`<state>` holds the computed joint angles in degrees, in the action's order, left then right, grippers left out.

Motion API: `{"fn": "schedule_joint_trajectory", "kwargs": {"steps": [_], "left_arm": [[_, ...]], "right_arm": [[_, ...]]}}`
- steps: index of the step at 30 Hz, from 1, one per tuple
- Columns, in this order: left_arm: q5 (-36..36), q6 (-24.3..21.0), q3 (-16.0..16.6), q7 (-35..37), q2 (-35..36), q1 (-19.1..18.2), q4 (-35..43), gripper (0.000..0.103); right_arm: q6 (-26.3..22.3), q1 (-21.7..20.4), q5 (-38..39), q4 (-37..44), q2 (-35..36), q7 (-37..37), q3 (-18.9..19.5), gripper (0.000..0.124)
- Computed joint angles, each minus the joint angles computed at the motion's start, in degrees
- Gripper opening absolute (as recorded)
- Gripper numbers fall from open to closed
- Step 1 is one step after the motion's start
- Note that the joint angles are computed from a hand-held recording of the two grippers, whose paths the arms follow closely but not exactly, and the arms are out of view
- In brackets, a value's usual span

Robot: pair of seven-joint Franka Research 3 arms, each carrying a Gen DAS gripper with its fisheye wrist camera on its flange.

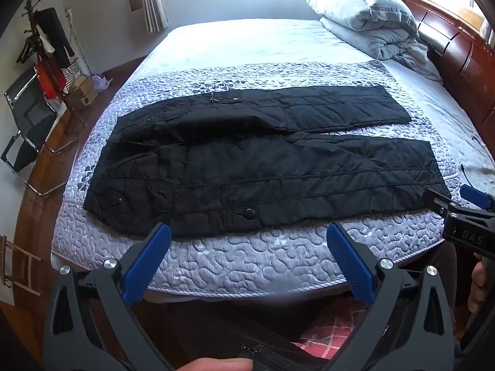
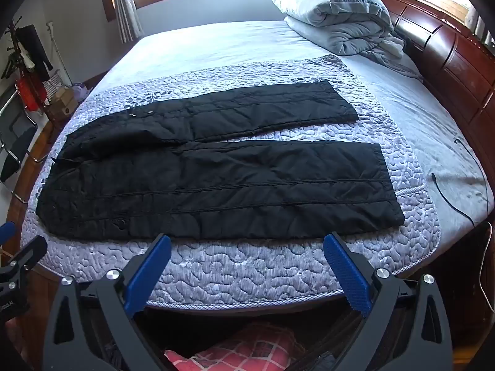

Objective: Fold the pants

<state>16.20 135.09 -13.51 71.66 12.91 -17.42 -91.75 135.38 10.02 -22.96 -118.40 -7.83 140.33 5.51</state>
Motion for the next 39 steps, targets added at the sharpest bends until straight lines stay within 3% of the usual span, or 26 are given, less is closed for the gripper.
{"fn": "schedule_joint_trajectory", "kwargs": {"steps": [39], "left_arm": [[0.8,-0.1,0.2,-0.6,0.9,-0.3,1.2,0.100]], "right_arm": [[-0.6,-0.2,0.4,0.2,0.0,0.0,-0.1,0.099]]}}
